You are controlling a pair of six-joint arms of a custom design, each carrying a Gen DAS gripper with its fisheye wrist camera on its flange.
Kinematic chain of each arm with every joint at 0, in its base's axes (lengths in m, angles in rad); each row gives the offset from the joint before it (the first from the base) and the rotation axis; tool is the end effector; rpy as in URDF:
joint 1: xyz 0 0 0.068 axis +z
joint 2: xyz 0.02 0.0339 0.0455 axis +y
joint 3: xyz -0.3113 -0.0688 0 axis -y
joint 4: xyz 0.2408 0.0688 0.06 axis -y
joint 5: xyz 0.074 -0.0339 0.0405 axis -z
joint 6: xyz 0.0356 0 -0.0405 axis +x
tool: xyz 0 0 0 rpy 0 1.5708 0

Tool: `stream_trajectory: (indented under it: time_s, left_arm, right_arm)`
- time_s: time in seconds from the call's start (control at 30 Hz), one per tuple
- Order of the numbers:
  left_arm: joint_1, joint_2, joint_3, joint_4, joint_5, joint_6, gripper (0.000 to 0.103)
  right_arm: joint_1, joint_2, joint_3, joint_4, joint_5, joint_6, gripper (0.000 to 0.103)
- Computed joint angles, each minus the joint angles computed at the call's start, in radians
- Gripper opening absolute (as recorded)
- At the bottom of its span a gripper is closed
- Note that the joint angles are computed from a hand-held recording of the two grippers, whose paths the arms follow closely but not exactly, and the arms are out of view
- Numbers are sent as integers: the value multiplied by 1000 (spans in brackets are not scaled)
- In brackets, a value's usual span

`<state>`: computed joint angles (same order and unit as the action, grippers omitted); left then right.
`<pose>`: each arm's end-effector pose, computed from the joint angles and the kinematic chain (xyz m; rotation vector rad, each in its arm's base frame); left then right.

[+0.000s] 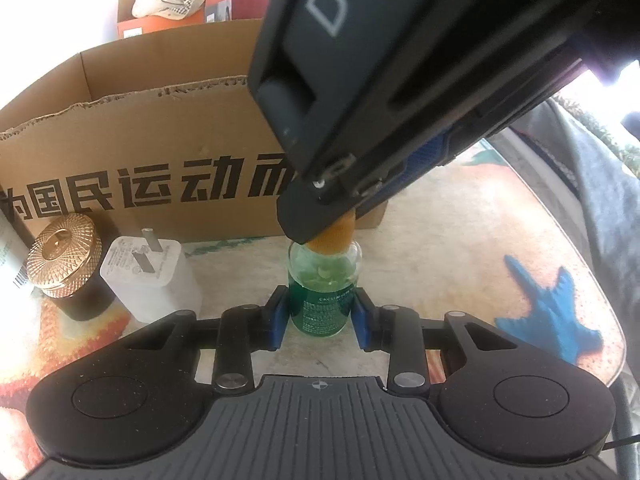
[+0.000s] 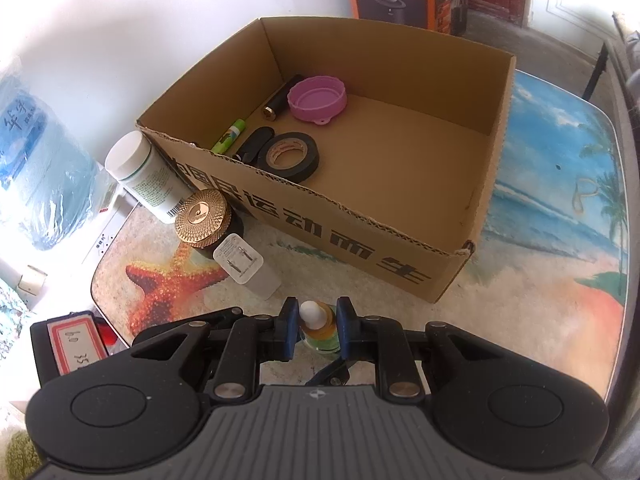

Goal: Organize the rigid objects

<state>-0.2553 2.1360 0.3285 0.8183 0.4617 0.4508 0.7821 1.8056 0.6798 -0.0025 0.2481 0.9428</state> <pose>0.2347 -0.0777 0.0398 1.0198 2.2636 -0.5070 0.2166 0.2029 0.1267 0.2877 2.6443 0.2385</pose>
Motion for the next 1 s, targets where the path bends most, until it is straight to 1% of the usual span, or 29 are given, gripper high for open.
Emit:
stream_trajectory:
  time_s: [0.13, 0.33, 0.53, 0.7, 0.8, 0.9, 1.0]
  left_arm:
    - [23, -43, 0, -46, 23, 16, 32]
    - [72, -163, 27, -191, 78, 35, 32]
    - [131, -310, 101, -413, 140, 84, 32]
    - [184, -404, 213, -631, 197, 135, 32]
    - [214, -422, 299, -746, 235, 172, 32]
    - [209, -417, 379, -801, 242, 179, 32]
    - [201, -397, 447, -813, 226, 178, 32]
  right_arm:
    - [12, -30, 12, -45, 10, 30, 22]
    - [43, -88, 80, -171, 55, 61, 22]
    - [71, -126, 193, -324, 114, 104, 22]
    - [82, -137, 314, -445, 171, 132, 22]
    - [78, -133, 392, -506, 211, 135, 22]
    - [58, -140, 429, -505, 241, 134, 22]
    - [15, -152, 420, -429, 240, 107, 22]
